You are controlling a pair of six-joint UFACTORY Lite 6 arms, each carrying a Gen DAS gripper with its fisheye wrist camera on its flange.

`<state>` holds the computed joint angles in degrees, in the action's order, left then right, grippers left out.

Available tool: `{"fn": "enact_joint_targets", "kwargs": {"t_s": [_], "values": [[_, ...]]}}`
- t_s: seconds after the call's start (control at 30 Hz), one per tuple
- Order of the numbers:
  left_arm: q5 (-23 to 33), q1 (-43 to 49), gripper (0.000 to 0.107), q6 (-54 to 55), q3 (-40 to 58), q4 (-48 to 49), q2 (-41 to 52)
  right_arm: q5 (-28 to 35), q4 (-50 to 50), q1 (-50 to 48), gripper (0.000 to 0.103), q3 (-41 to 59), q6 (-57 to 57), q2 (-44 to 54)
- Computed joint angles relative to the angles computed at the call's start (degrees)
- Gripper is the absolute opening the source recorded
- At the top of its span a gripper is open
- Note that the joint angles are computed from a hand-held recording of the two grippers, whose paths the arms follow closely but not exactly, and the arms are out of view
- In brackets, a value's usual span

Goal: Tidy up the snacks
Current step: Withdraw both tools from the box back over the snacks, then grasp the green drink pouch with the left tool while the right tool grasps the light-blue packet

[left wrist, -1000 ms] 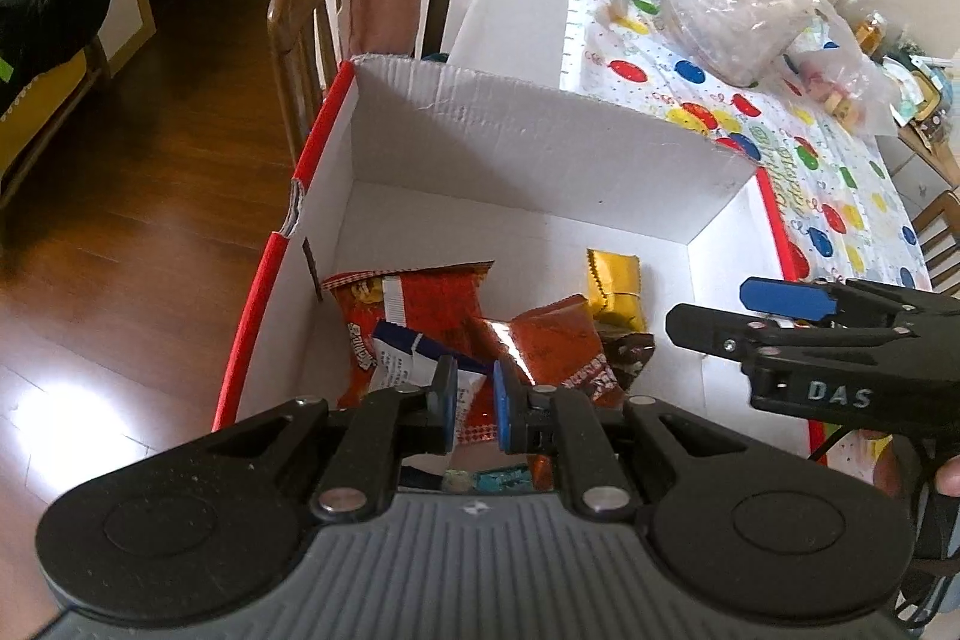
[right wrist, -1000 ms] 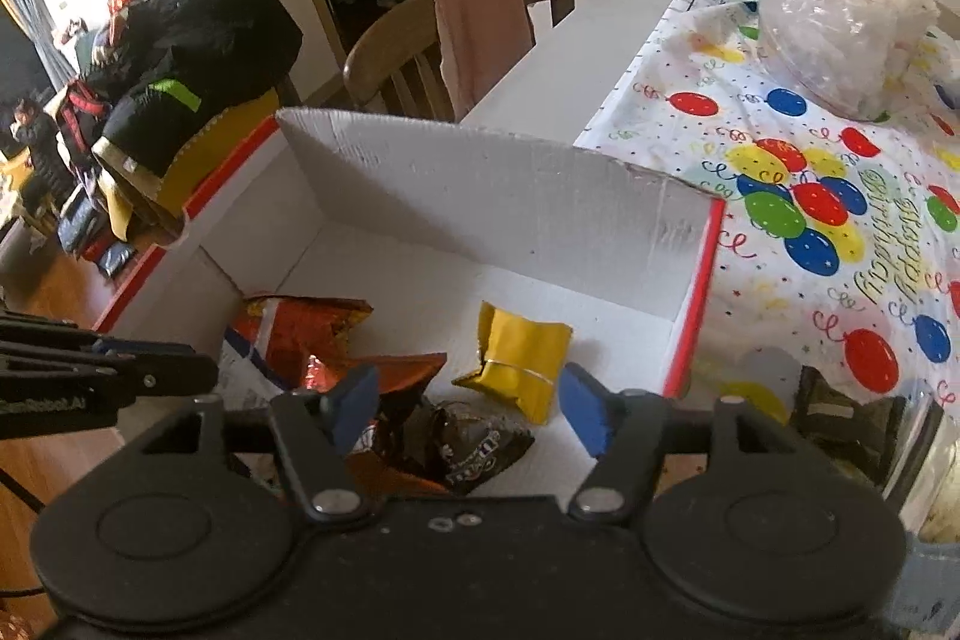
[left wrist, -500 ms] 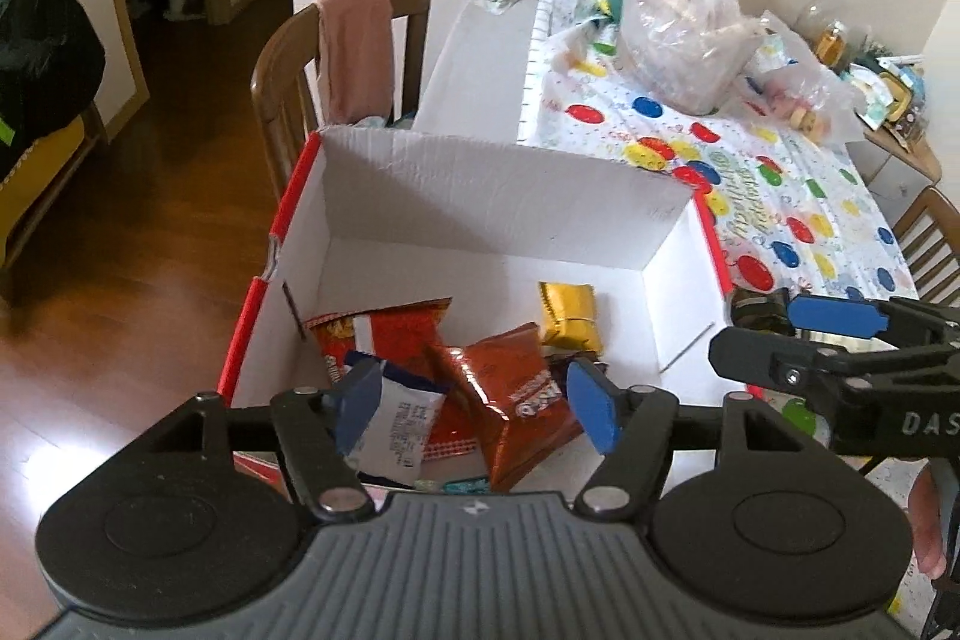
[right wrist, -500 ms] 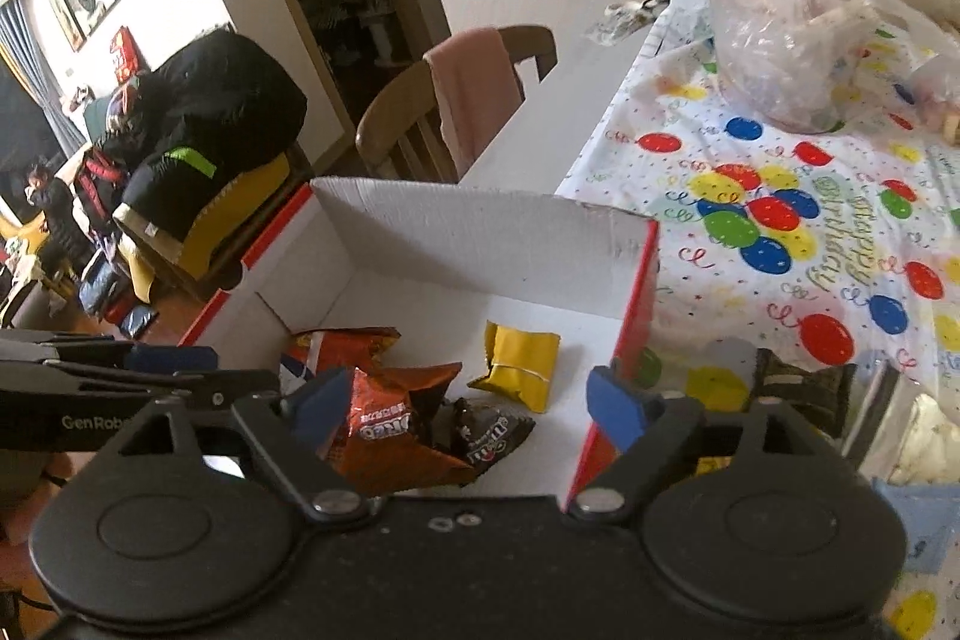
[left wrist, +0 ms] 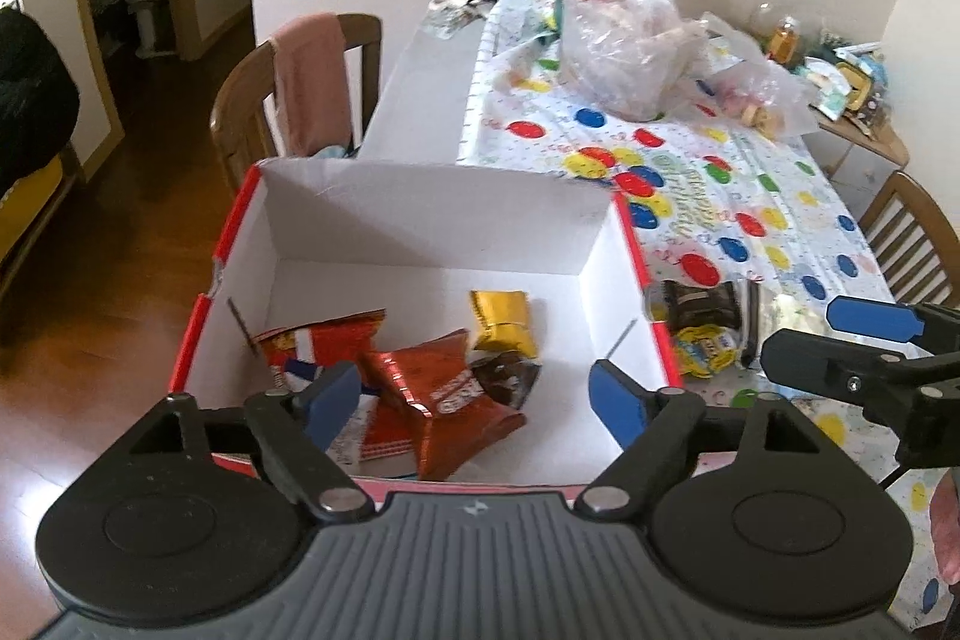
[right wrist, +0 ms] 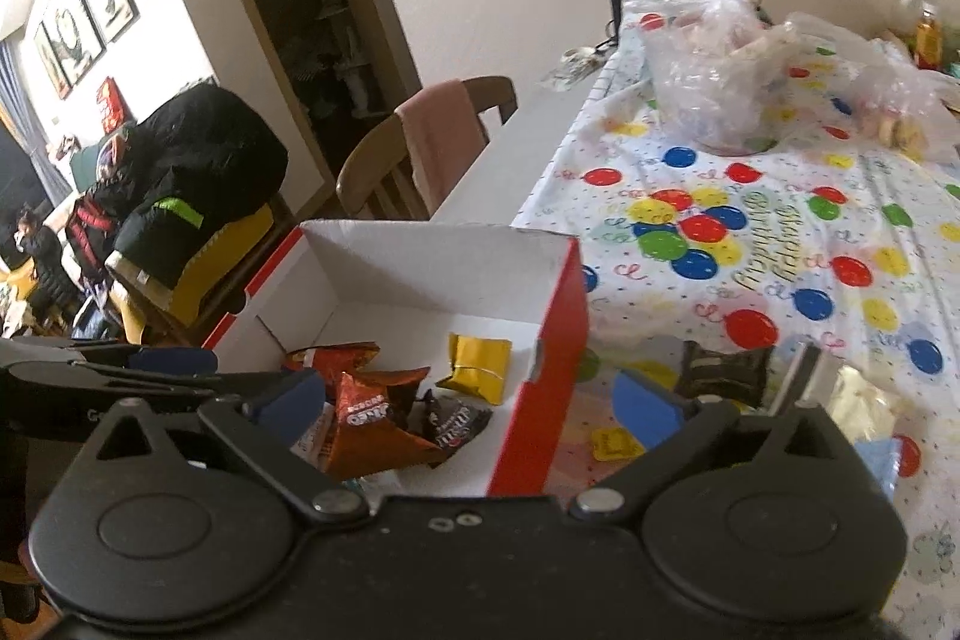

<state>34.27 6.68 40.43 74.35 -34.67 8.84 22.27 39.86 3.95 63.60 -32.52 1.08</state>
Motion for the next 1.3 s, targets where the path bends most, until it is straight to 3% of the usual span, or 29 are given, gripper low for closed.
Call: {"fn": "enact_joint_targets", "kwargs": {"t_s": [0.17,0.3,0.47,0.6,0.73,0.93,1.17,1.3], "values": [[-1.7,-3.2,0.088,-2.1,-2.4,0.5,-2.5,-1.0,4.5,-3.6,0.103,-6.6,-6.3,-7.0],[-3.5,-6.3,0.102,-5.1,-4.8,1.6,-4.7,-0.5,12.1,-8.7,0.103,-11.3,-16.1,-11.8],[-6.8,-12.1,0.102,-12.1,-7.3,5.6,-7.3,7.5,26.8,-19.1,0.103,-15.5,-35.0,-14.6],[-10.3,-17.8,0.102,-21.6,-9.5,12.2,-9.3,12.1,26.0,-26.1,0.103,-16.7,-40.4,-15.0],[-14.7,-25.4,0.102,-38.9,-11.5,26.4,-10.4,13.2,16.9,-31.8,0.103,-14.5,-36.7,-12.9],[-14.5,-36.4,0.102,-66.8,-8.0,48.7,-4.2,14.4,13.2,-42.9,0.102,-9.0,-38.3,-4.3],[-11.8,-43.3,0.102,-81.2,0.6,57.5,7.3,17.2,13.4,-51.3,0.098,-1.4,-48.1,7.6],[-10.2,-44.7,0.101,-83.6,4.4,59.1,12.5,20.0,14.9,-52.6,0.097,2.8,-55.1,12.6]]}}
